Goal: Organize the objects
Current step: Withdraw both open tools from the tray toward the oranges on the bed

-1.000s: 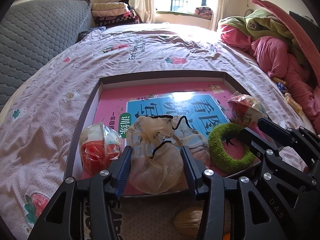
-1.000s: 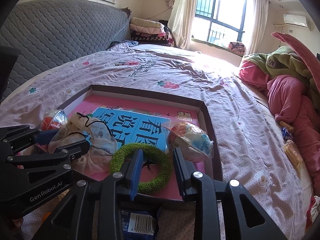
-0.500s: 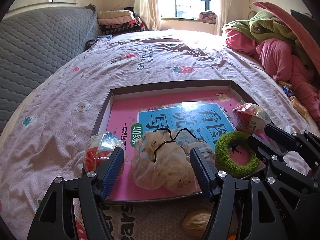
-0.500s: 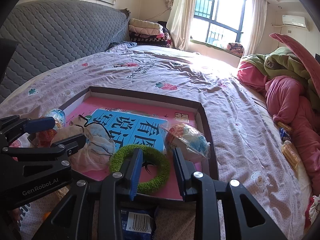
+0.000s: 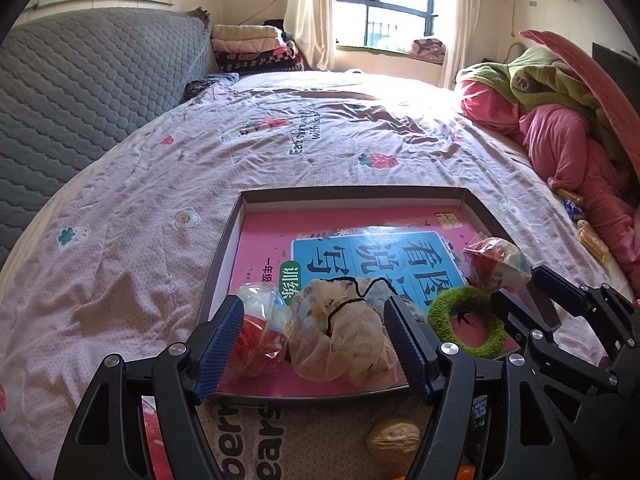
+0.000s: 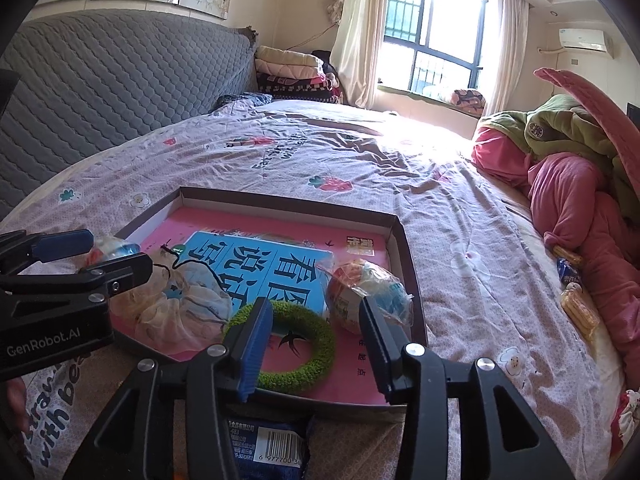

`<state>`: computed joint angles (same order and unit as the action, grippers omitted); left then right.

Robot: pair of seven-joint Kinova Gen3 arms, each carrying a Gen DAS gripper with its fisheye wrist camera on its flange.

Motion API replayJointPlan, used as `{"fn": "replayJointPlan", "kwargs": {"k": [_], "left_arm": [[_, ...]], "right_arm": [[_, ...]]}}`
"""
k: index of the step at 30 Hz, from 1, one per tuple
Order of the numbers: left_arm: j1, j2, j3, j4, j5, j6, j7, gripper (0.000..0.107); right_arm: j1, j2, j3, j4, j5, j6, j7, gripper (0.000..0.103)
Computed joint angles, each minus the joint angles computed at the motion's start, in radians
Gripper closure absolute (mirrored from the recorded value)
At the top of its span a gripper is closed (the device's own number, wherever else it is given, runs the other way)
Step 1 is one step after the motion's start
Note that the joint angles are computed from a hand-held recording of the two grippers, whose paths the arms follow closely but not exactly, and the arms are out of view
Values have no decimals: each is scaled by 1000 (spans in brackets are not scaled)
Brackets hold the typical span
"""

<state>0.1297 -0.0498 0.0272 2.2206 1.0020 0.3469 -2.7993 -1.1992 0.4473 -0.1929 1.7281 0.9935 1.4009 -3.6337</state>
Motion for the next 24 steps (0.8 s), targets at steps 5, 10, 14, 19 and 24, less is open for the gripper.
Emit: {"fn": "replayJointPlan", "kwargs": {"k": [5, 10, 14, 19, 24], "left_arm": [[-5, -38, -23, 6, 15, 37, -7, 33], [11, -77, -44, 16, 11, 43, -7, 33], [24, -96, -59, 25, -2, 32, 9, 33], [20, -111, -83, 27, -13, 67, 25, 33], [12, -129, -104, 30, -24, 110, 38, 32]], "right_arm": [[-13, -8, -2, -2, 13, 20, -12, 55], [-29, -19, -10, 3, 40, 45, -33, 53], [-36, -24, -18, -1, 56, 64, -37, 52], [-46, -29, -26, -7, 67, 83, -38, 50], [-65, -31, -33, -21, 75, 114, -40, 50]]}}
